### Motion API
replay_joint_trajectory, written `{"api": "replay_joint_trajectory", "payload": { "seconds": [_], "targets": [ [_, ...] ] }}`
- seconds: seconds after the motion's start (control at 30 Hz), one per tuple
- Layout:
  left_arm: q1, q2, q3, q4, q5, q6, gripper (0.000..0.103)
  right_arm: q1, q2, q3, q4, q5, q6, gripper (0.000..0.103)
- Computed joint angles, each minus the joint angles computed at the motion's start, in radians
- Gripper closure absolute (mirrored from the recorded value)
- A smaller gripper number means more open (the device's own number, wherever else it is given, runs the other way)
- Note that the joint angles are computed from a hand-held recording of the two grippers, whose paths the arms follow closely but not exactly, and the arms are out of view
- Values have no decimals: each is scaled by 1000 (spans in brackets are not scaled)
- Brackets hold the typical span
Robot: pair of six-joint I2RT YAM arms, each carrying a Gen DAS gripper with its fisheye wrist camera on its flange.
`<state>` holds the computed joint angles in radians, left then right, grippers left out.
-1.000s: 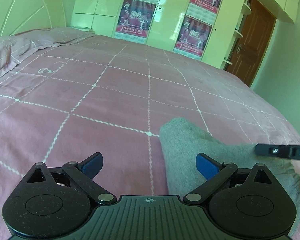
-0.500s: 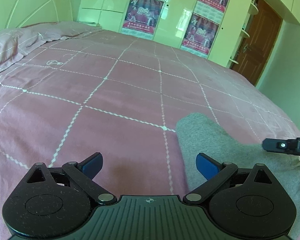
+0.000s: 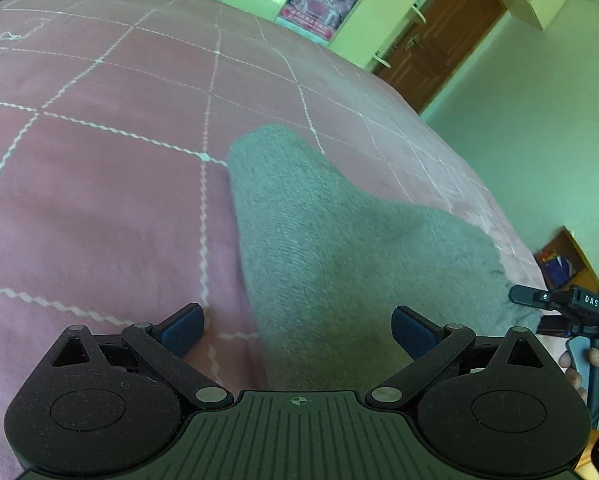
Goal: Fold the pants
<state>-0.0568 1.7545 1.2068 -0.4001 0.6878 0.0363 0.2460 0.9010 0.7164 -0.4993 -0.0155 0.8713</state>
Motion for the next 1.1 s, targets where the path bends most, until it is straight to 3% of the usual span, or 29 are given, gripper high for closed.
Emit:
{"api": "replay_joint_trajectory", "payload": {
  "seconds": [0.03,0.2,0.47,0.57,0.63,0.67,0.73,0.8,0.87,0.97,1.03,1.1],
  "targets": [
    [2,9,9,-12,10,-3,4,-42,-15,-50,59,-88,18,26],
    [27,66,45,-16,83,-42,4,-138,-72,-181,230,-208,93,25],
    [33,186,135,-22,185,-62,5,-205,6,-153,262,-348,14,30],
    [22,204,154,-22,169,-63,20,-209,68,-147,333,-373,35,33],
    [15,230,164,0,184,-107,53,-191,117,-145,396,-362,70,48],
    [16,248,171,3,210,-140,57,-180,126,-146,413,-351,64,51],
    [24,250,136,64,254,-188,67,-179,112,-147,414,-350,56,61],
    [45,237,56,218,341,-313,76,-177,74,-139,390,-349,37,64],
    [61,224,-17,415,415,-455,76,-172,69,-96,378,-355,-6,65],
    [57,233,-13,596,422,-606,76,-190,171,20,411,-387,-48,65],
    [62,283,83,622,412,-659,76,-223,290,120,446,-429,-69,65],
    [68,354,240,552,392,-641,76,-261,443,238,494,-481,-87,65]
  ]
}}
